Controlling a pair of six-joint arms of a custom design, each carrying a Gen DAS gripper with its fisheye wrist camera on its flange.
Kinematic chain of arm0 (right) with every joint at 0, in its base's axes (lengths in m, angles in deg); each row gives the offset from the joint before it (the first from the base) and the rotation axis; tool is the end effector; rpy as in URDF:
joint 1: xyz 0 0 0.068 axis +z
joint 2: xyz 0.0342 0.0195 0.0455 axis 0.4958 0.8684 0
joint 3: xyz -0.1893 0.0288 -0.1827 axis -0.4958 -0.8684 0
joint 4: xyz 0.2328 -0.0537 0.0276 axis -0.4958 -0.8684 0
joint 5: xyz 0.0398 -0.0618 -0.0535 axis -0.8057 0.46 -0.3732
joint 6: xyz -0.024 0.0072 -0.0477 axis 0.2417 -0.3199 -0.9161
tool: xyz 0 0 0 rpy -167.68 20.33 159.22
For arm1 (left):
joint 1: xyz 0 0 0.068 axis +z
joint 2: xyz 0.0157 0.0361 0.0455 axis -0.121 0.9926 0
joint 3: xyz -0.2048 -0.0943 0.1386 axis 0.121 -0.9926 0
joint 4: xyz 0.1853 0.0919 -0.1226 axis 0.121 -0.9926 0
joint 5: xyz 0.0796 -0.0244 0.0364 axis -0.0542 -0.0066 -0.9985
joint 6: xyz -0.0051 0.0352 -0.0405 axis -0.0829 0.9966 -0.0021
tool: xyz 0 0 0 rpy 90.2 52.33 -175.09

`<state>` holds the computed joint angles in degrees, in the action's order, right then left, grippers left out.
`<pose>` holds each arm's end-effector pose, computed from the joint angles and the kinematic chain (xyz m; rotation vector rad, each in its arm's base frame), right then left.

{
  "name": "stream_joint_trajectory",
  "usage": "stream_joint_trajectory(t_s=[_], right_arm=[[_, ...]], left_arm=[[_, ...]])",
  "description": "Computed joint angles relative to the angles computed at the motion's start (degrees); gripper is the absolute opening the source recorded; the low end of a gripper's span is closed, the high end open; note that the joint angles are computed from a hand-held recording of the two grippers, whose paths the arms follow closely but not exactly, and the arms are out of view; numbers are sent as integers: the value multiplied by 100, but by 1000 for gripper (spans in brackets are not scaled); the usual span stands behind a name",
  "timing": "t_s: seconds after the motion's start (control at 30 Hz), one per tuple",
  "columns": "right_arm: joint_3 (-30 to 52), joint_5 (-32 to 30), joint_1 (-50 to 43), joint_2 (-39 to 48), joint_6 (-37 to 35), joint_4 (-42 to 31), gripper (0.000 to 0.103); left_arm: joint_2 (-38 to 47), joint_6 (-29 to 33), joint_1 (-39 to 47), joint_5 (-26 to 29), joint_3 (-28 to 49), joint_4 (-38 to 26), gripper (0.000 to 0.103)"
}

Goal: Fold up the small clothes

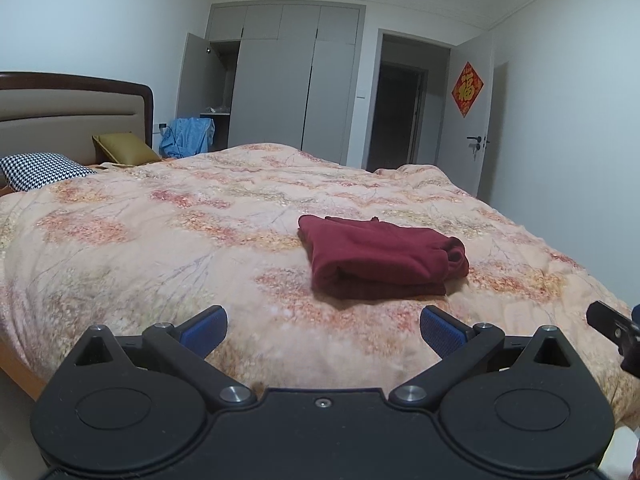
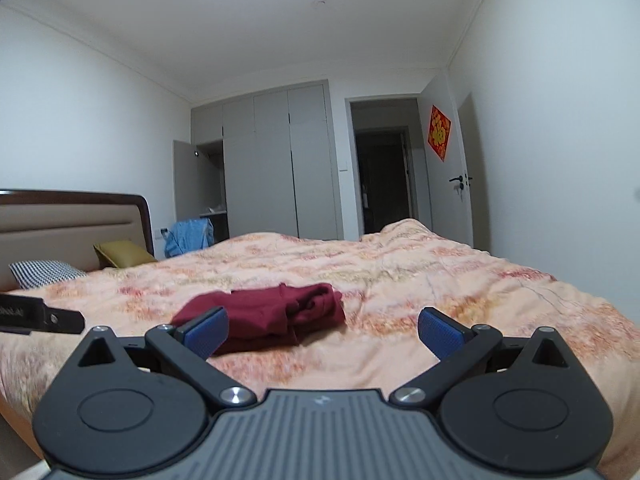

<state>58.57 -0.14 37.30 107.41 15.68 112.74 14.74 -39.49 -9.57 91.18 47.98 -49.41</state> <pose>0.1785 0.0180 0.1767 0.1137 1.6395 0.0685 0.1810 -0.0104 0.2704 0.0012 1.9097 -0.1456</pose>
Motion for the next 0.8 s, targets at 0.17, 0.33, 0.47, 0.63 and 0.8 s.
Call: stream_joint_trajectory(t_s=[0.17,0.33,0.47,0.63,0.8], right_arm=[[-50,206,161,-311,-4,-323,103],[-193,376,349,-470,-190,-281,103],[-240,440,461,-530,-332,-236,103],[-273,366,408,-527,-352,-174,103],[-295,311,355,-553,-350,-162,103]], left_arm=[[-286,44,168,178,-160,-132,102],[-354,9,255,244,-214,-144,102],[-375,5,273,249,-226,-144,102],[-377,-1,274,245,-221,-146,102],[-380,0,268,239,-218,-157,102]])
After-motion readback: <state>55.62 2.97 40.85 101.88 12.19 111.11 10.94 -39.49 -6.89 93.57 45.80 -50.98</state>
